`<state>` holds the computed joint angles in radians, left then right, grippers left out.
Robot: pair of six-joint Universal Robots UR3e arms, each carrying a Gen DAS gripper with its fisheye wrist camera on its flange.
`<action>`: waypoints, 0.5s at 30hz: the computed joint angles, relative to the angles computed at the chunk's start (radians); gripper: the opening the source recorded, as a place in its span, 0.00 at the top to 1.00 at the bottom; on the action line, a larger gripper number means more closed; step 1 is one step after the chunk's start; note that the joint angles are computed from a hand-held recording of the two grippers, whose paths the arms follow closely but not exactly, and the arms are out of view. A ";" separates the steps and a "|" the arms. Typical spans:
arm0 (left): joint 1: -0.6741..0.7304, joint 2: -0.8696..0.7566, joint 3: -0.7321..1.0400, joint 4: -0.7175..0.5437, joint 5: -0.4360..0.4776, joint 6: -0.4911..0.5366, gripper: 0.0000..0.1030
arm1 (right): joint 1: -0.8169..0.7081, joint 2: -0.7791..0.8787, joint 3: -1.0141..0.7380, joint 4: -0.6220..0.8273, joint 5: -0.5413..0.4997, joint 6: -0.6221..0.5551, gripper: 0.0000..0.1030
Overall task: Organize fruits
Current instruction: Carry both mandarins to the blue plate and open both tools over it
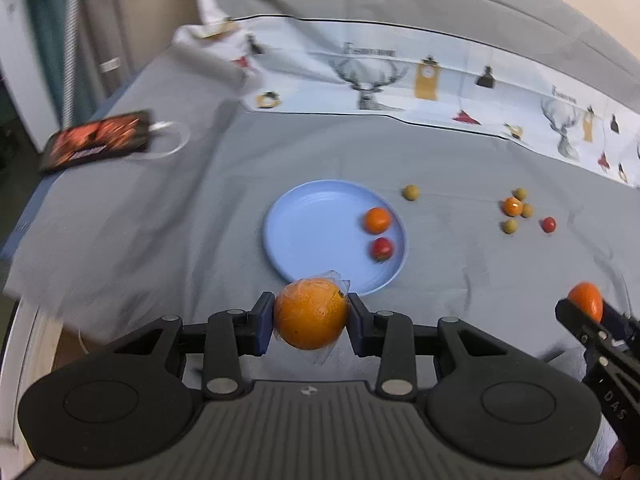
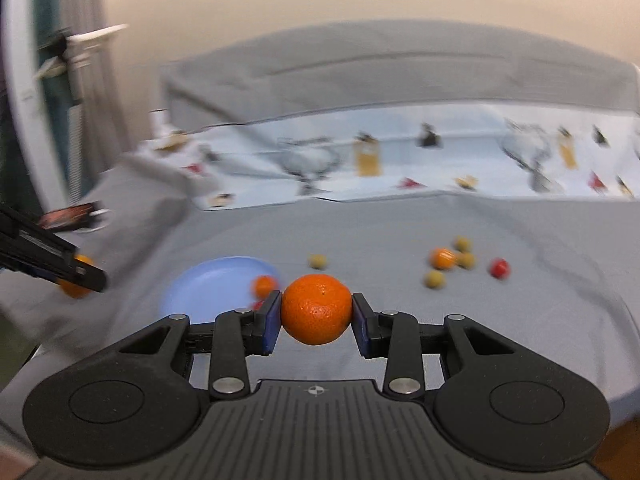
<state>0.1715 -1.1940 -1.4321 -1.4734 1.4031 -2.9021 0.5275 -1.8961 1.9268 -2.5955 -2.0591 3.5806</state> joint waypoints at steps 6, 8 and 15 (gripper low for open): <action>0.316 0.218 -0.081 -0.187 -0.183 0.183 0.60 | 0.136 0.122 -0.177 0.056 -0.021 -0.059 0.63; 0.377 0.252 -0.089 -0.224 -0.221 0.229 0.60 | 0.172 0.151 -0.218 0.088 -0.021 -0.055 0.63; 0.443 0.275 -0.092 -0.274 -0.294 0.294 0.60 | 0.245 0.210 -0.305 0.177 -0.089 -0.022 0.63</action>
<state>0.6146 -0.9186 -1.5239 -1.7478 1.1096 -2.6078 0.7729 -1.6857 1.6215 -2.4190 -2.1478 3.5587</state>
